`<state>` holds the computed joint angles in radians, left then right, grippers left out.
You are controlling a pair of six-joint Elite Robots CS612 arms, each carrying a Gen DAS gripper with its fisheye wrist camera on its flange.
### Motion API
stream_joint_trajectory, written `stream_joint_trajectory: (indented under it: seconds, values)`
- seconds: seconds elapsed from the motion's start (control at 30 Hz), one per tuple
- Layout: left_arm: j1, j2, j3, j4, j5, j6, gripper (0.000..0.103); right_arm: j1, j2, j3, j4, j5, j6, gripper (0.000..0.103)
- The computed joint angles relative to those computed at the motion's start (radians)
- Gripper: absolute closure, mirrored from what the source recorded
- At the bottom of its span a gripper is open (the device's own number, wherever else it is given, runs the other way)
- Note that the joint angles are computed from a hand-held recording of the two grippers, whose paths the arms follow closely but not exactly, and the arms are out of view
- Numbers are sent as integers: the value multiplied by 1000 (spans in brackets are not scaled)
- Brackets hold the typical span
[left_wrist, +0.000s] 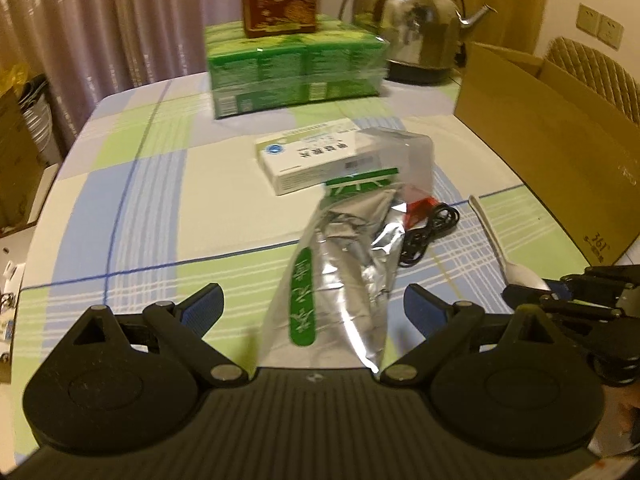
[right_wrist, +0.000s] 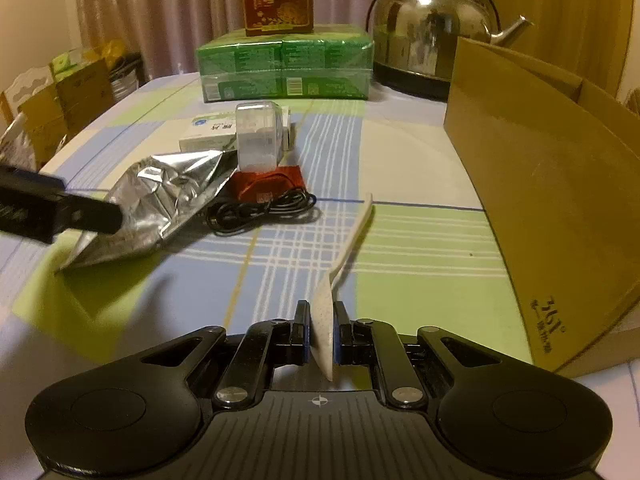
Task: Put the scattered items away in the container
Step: 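Grasp the white plastic spoon with the right tool while the left tool approaches the foil bag, then grasp the silver foil bag with green leaf print with the left tool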
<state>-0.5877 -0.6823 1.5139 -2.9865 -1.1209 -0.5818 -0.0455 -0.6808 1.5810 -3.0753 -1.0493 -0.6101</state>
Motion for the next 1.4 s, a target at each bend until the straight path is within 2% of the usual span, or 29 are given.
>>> stream_joint_trajectory:
  seconds: [0.13,0.23,0.33,0.37,0.4,0.5,0.73,1.0,1.1,1.23,1.4]
  values:
    - [8,18,-42,50,-27,48,10,-12,-3,9,3,22,-31,96]
    - [17,28,-68,90,-43,65,20,-16,-4,9,11,34,-34,96]
    - [31,38,-90,118,-80,59,31,-18,-3,8,14,41,-36,96]
    - [36,40,-99,133,-94,61,42,-18,-3,8,16,44,-38,96]
    - [39,43,-106,149,-106,67,56,-19,-3,7,19,47,-38,96]
    - [40,44,-115,178,-109,79,61,-21,-3,4,26,50,-39,96]
    - [14,12,-74,200,-117,51,63,-30,-20,20,58,58,-83,96]
    - [-56,-59,43,181,-160,-59,62,-62,-74,90,116,31,-279,96]
    - [-75,-74,71,174,-166,-98,60,-78,-83,115,103,29,-318,96]
    - [-87,-82,87,172,-157,-145,59,-89,-87,133,80,35,-347,96]
    - [-82,-83,72,197,-165,-127,52,-90,-81,124,85,45,-335,95]
